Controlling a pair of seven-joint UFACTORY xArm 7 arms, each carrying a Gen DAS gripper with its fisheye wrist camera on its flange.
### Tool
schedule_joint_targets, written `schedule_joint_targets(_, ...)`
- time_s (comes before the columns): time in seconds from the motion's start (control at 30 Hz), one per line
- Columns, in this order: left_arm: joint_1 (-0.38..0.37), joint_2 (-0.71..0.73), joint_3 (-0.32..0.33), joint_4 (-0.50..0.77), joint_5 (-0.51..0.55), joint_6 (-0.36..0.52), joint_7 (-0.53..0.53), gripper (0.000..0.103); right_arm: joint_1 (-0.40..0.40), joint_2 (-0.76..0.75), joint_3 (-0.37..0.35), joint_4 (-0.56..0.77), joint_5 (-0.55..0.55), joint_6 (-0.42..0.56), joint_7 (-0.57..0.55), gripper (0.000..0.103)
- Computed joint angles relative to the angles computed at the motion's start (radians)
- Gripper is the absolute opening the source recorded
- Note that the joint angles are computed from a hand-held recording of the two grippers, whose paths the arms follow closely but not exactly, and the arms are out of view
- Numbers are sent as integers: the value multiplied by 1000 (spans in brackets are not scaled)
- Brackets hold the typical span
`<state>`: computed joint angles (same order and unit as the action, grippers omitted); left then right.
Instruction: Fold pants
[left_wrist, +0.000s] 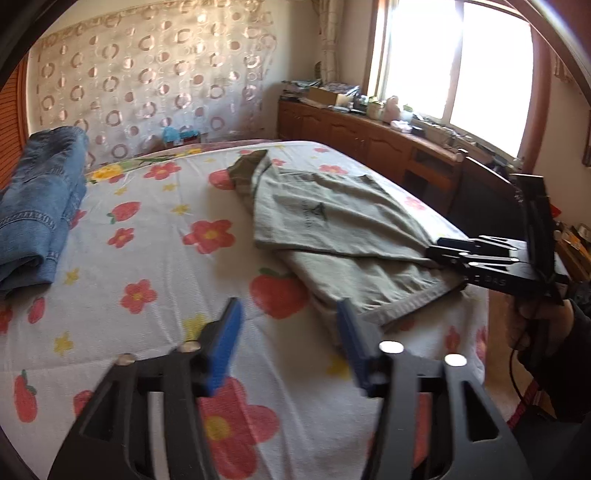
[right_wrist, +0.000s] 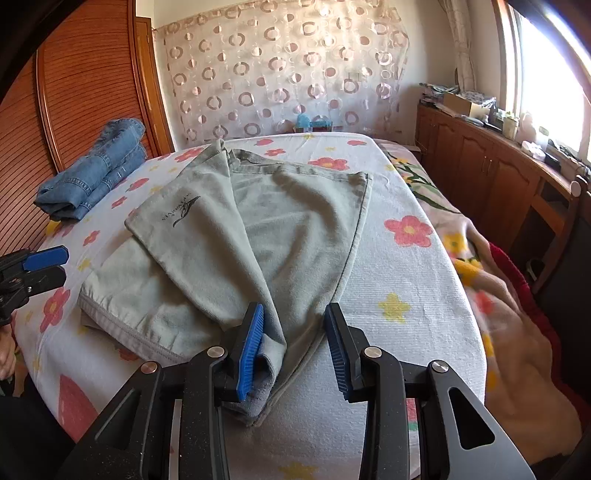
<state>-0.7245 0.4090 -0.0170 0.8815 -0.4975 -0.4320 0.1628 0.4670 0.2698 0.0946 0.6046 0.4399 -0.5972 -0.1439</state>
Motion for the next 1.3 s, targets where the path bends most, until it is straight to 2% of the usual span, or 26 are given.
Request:
schedule_joint_targets(0.03,27,1,-16,-5,22,-10,-19,83,2,-2,-1,2,4,6,-3,36)
schedule_joint_targets(0.1,67,2,-39,-15,56,-24,-52,83,6,-9,-2,4,9,7,-10,36)
schedule_joint_targets(0.2,41,1,-12,-20,19,-31,-44,83,11,-18,1,9,14,6,-22,36)
schedule_joint_targets(0.33,41,-13,-11,-35,-5,-50,-35,83,20,-23,5,31,11,13,-48,36)
schedule_joint_targets(0.53,51,-30,-11,-48,-51,-71,-9,83,9,-6,23,92,-71,38,-37,36)
schedule_joint_targets(0.67,70,-36,-19,-58,-72,-85,1,83,-40,21,52,141,-219,58,42,52)
schedule_joint_targets(0.77,82,-40,-23,-67,-85,-95,5,83,-14,46,32,187,-233,79,22,52)
schedule_joint_targets(0.87,107,-45,-36,-80,-80,-106,-9,83,-2,82,26,254,-260,129,7,52)
schedule_joint_targets(1.07,120,-52,-40,-91,-93,-120,-8,83,-109,140,94,364,-455,242,88,52)
schedule_joint_targets(1.3,137,-53,-48,-96,-81,-121,-20,83,-146,237,140,534,-548,423,94,52)
